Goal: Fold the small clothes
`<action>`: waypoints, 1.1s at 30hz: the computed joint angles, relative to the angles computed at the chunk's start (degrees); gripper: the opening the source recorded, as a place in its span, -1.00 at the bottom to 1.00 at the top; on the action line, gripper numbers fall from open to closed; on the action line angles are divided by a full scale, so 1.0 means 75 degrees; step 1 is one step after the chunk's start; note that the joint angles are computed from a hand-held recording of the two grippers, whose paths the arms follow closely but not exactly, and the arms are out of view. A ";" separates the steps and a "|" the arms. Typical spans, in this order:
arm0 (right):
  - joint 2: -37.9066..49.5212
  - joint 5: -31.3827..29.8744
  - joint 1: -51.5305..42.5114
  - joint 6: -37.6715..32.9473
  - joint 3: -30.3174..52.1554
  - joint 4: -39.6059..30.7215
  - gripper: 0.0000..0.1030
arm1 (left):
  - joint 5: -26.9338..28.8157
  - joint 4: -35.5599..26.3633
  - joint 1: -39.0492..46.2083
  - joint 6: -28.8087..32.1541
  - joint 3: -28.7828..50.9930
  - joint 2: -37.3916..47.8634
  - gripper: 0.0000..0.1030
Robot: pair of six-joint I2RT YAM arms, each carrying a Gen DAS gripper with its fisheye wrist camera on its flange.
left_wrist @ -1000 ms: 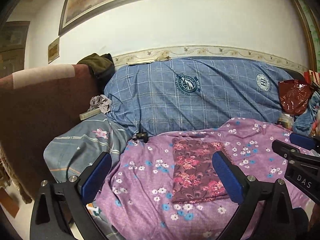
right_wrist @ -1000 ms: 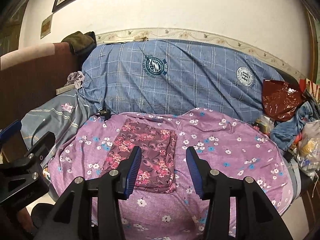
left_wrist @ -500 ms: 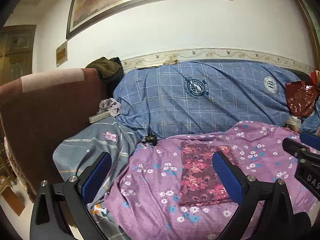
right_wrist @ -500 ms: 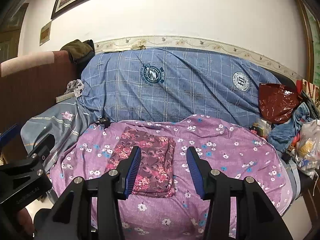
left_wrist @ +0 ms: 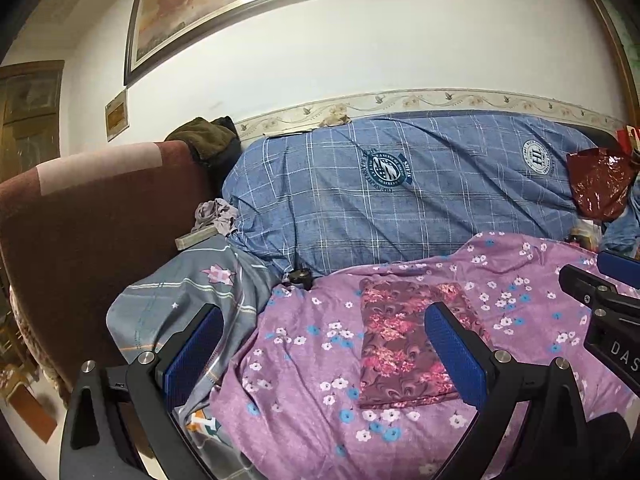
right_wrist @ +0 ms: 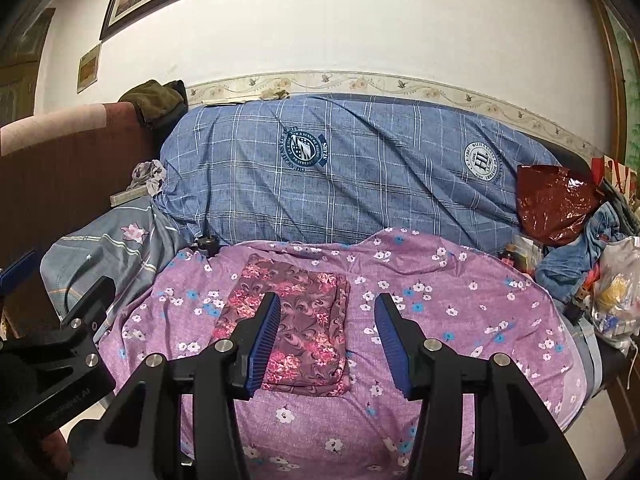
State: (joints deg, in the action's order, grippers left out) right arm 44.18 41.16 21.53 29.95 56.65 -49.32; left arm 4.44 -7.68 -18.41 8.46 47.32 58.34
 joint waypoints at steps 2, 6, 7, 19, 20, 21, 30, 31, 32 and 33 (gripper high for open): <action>0.0005 -0.0060 -0.0063 -0.0012 -0.0042 0.0041 -0.01 | 0.0033 -0.0057 0.0030 0.0011 -0.0028 -0.0056 0.98; 0.0004 -0.0205 -0.0214 -0.0057 -0.0140 0.0121 -0.01 | 0.0073 -0.0078 0.0035 0.0063 -0.0024 -0.0046 0.98; 0.0007 -0.0212 -0.0218 -0.0031 -0.0170 0.0124 -0.01 | 0.0111 -0.0094 0.0056 0.0068 -0.0005 -0.0022 0.98; 0.0097 -0.0347 -0.0264 -0.0004 -0.0300 0.0219 -0.01 | 0.0163 -0.0158 0.0114 -0.0028 0.0111 0.0213 0.98; 0.0116 -0.0331 -0.0238 0.0017 -0.0302 0.0221 -0.01 | 0.0174 -0.0160 0.0117 -0.0026 0.0128 0.0239 0.98; 0.0127 -0.0334 -0.0234 0.0020 -0.0310 0.0228 -0.01 | 0.0150 -0.0166 0.0085 -0.0039 0.0124 0.0242 0.98; 0.0148 -0.0384 -0.0248 0.0072 -0.0371 0.0269 -0.01 | 0.0080 -0.0248 0.0020 -0.0118 0.0105 0.0181 0.98; 0.0146 -0.0393 -0.0256 0.0060 -0.0373 0.0277 -0.01 | 0.0087 -0.0238 0.0030 -0.0118 0.0102 0.0182 0.98; 0.0144 -0.0397 -0.0263 0.0050 -0.0375 0.0281 -0.01 | 0.0089 -0.0239 0.0035 -0.0129 0.0105 0.0179 0.98; 0.0139 -0.0397 -0.0269 0.0038 -0.0381 0.0293 -0.01 | 0.0059 -0.0246 0.0006 -0.0144 0.0088 0.0153 0.98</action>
State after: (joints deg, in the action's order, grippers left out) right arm 45.23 38.18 19.51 30.24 53.79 -47.12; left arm 4.88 -9.53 -18.37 7.38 47.98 59.49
